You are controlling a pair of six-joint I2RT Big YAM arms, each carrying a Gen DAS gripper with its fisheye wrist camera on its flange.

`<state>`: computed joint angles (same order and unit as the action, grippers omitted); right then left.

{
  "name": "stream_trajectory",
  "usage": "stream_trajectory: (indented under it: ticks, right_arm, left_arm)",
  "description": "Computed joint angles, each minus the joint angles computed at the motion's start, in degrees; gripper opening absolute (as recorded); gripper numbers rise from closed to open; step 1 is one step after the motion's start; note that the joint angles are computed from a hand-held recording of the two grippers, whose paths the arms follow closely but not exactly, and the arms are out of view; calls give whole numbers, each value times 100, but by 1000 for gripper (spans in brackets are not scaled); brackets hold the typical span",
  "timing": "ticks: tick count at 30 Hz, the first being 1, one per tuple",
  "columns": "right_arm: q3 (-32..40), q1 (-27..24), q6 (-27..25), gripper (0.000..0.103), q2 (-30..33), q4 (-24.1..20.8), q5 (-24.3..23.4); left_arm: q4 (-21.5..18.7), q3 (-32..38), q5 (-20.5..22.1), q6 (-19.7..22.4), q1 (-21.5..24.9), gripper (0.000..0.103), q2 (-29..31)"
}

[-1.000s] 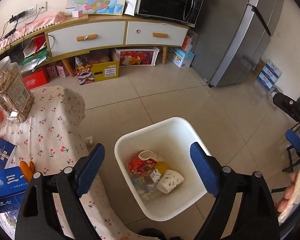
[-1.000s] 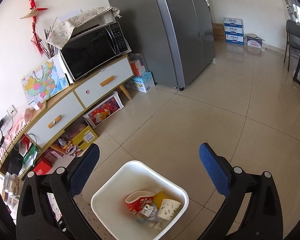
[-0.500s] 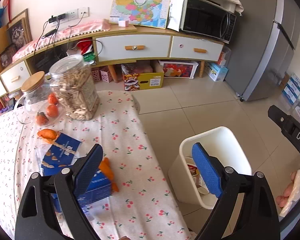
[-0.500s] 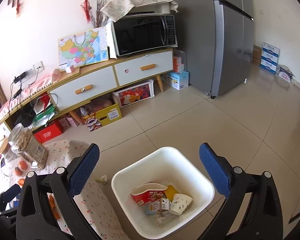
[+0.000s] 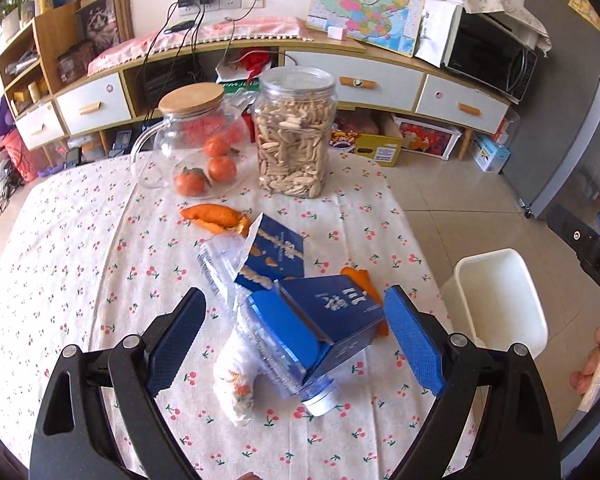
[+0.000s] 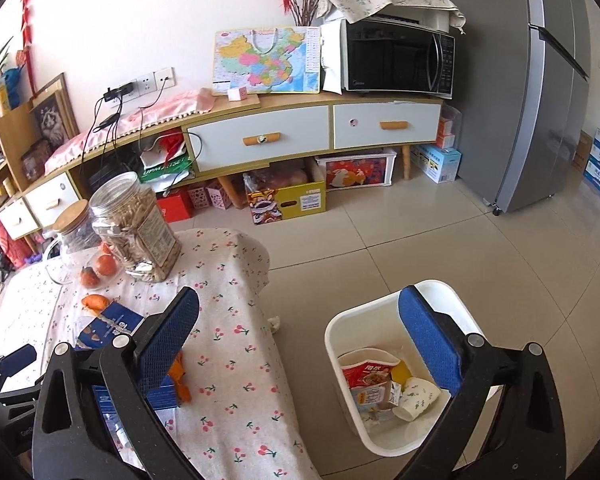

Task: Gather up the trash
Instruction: 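Return the left tool to the table and grasp the blue box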

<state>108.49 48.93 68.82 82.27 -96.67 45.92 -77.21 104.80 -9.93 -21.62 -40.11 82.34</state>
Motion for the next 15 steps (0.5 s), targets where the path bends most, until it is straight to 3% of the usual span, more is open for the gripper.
stream_trajectory:
  ticks: [6,15]
  right_arm:
    - [114,4,-182,96,156,273,-182]
    - [-51,-37,-238,96,-7,278,-312]
  left_arm:
    - [366,-625,1068,-996,497,88,-402]
    - [573,-784,1227,-2003,324,88,-212]
